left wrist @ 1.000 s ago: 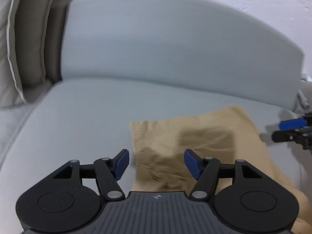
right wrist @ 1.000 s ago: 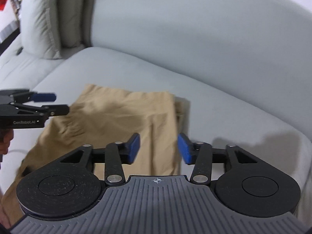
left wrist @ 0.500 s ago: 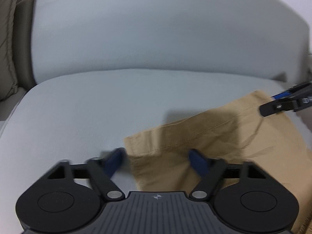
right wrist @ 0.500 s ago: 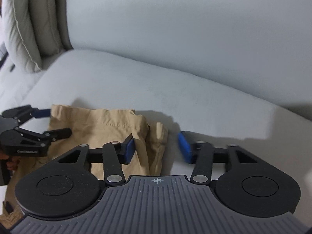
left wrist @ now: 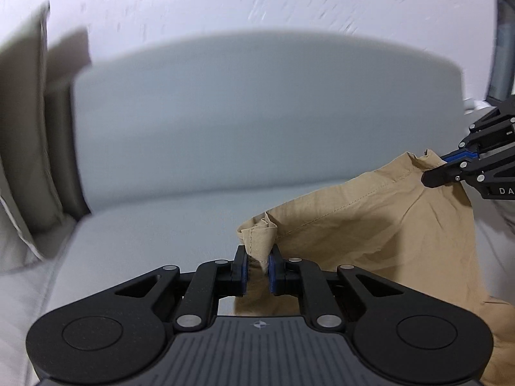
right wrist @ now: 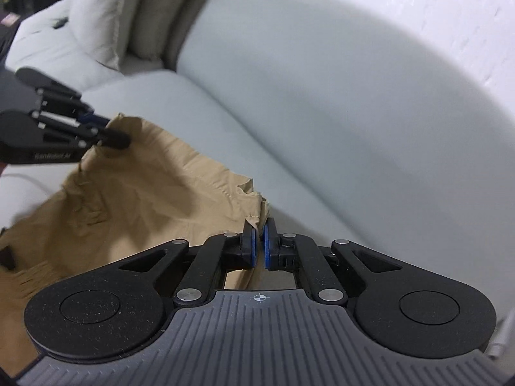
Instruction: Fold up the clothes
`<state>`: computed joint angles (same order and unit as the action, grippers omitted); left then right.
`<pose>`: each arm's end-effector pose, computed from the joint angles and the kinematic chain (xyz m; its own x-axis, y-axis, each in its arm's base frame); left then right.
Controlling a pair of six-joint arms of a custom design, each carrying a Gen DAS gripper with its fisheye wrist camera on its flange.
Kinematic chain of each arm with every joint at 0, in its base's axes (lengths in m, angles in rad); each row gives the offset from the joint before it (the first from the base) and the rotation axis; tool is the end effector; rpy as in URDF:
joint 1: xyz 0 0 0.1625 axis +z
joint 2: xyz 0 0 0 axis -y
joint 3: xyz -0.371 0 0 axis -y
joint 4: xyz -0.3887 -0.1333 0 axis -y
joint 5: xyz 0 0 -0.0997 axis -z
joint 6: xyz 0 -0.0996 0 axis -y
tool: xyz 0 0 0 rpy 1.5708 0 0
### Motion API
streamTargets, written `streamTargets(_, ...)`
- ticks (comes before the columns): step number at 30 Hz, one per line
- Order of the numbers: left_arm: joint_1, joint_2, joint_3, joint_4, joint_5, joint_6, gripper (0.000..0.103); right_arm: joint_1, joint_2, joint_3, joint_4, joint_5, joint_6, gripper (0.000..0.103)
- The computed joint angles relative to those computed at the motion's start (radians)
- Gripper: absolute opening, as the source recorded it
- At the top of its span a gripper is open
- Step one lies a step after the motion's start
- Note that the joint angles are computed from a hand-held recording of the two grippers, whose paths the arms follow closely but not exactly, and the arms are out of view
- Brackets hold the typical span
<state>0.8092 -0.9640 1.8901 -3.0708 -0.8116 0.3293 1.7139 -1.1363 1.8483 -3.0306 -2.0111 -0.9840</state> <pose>-0.2459 -0.5505 0.1500 -0.5534 0.4143 -0.7226 0.8015 0.5007 -0.3268 0.1733 -0.5659 0.2468 -0.4316 -0.5169 0.7393 -0.8379 0.5333 -0.1163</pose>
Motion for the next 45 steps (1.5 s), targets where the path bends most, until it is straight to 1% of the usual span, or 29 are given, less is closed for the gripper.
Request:
streamTargets(1, -0.025, -0.029, 0.036, -0.006, 0.012, -0.005, 0.011, 0.013, -0.027, 0.031, -0.020, -0.001, -0.015, 0.004)
streamTargets(2, -0.051, -0.059, 0.071, -0.010, 0.025, -0.013, 0.011, 0.034, -0.085, 0.096, -0.054, 0.002, -0.025, 0.004)
streamTargets(5, -0.128, -0.140, 0.176, -0.012, 0.064, -0.060, 0.011, 0.061, -0.189, 0.223, -0.116, 0.018, -0.024, 0.004)
streamTargets(7, -0.200, -0.220, 0.276, 0.010, 0.100, -0.140, 0.011, 0.085, -0.269, 0.320, -0.162, 0.026, -0.019, 0.004)
streamTargets(8, -0.221, -0.249, 0.312, 0.018, 0.109, -0.169, 0.011, 0.094, -0.307, 0.366, -0.185, 0.028, -0.022, 0.004)
streamTargets(9, -0.242, -0.277, 0.347, 0.028, 0.118, -0.197, 0.011, 0.098, -0.334, 0.390, -0.187, 0.028, -0.021, 0.004)
streamTargets(10, -0.274, -0.325, 0.394, 0.070, 0.128, -0.262, 0.011, 0.108, -0.380, 0.437, -0.192, 0.022, -0.007, 0.004)
streamTargets(11, -0.290, -0.346, 0.418, 0.089, 0.130, -0.297, 0.011, 0.112, -0.415, 0.472, -0.193, 0.019, -0.002, 0.004)
streamTargets(13, -0.345, -0.433, 0.498, 0.231, 0.125, -0.440, 0.011, 0.121, -0.483, 0.536, -0.189, 0.013, 0.006, 0.004)
streamTargets(16, -0.412, -0.540, 0.575, 0.494, 0.080, -0.657, 0.011, 0.146, -0.587, 0.665, -0.160, -0.054, -0.002, 0.004)
streamTargets(18, -0.420, -0.546, 0.589, 0.621, 0.043, -0.735, 0.011, 0.142, -0.637, 0.717, -0.116, -0.092, 0.008, 0.004)
streamTargets(20, -0.444, -0.511, 0.576, 0.721, 0.043, -0.758, 0.011, 0.140, -0.663, 0.756, -0.069, -0.136, 0.037, 0.005)
streamTargets(22, -0.459, -0.462, 0.530, 0.820, 0.054, -0.748, 0.012, 0.140, -0.670, 0.791, -0.029, -0.190, 0.076, 0.005)
streamTargets(23, -0.449, -0.454, 0.508, 0.866, 0.041, -0.748, 0.013, 0.141, -0.667, 0.795, 0.002, -0.217, 0.112, 0.005)
streamTargets(25, -0.429, -0.452, 0.476, 0.941, 0.016, -0.754, 0.013, 0.143, -0.690, 0.792, 0.090, -0.231, 0.182, 0.005)
streamTargets(27, -0.416, -0.491, 0.477, 0.957, -0.010, -0.755, 0.015, 0.160, -0.740, 0.789, 0.156, -0.224, 0.233, 0.006)
streamTargets(28, -0.409, -0.523, 0.477, 0.965, -0.047, -0.763, 0.017, 0.169, -0.764, 0.788, 0.188, -0.220, 0.258, 0.008)
streamTargets(29, -0.412, -0.559, 0.485, 0.970, -0.073, -0.776, 0.022, 0.179, -0.788, 0.785, 0.220, -0.216, 0.283, 0.011)
streamTargets(31, -0.422, -0.630, 0.501, 0.982, -0.119, -0.804, 0.024, 0.186, -0.881, 0.783, 0.304, -0.189, 0.316, 0.019)
streamTargets(33, -0.451, -0.687, 0.533, 0.964, -0.115, -0.833, 0.024, 0.212, -0.930, 0.781, 0.341, -0.181, 0.348, 0.023)
streamTargets(35, -0.474, -0.727, 0.561, 0.908, -0.097, -0.853, 0.024, 0.241, -0.961, 0.762, 0.365, -0.172, 0.393, 0.029)
streamTargets(36, -0.483, -0.738, 0.574, 0.872, -0.088, -0.852, 0.024, 0.253, -0.970, 0.757, 0.380, -0.178, 0.414, 0.037)
streamTargets(37, -0.494, -0.741, 0.587, 0.823, -0.067, -0.846, 0.024, 0.261, -0.944, 0.736, 0.377, -0.187, 0.439, 0.043)
streamTargets(39, -0.507, -0.712, 0.589, 0.763, -0.024, -0.848, 0.024, 0.262, -0.886, 0.695, 0.361, -0.195, 0.472, 0.045)
streamTargets(40, -0.502, -0.689, 0.585, 0.725, -0.007, -0.846, 0.023, 0.265, -0.852, 0.679, 0.349, -0.198, 0.509, 0.045)
streamTargets(41, -0.488, -0.669, 0.581, 0.689, 0.000, -0.832, 0.023, 0.268, -0.819, 0.662, 0.339, -0.201, 0.551, 0.044)
streamTargets(42, -0.466, -0.632, 0.568, 0.632, 0.015, -0.806, 0.023, 0.261, -0.791, 0.645, 0.329, -0.193, 0.574, 0.041)
streamTargets(44, -0.440, -0.571, 0.535, 0.581, 0.053, -0.772, 0.023, 0.239, -0.725, 0.604, 0.309, -0.179, 0.619, 0.038)
streamTargets(45, -0.413, -0.513, 0.499, 0.549, 0.091, -0.741, 0.023, 0.228, -0.706, 0.589, 0.308, -0.178, 0.631, 0.038)
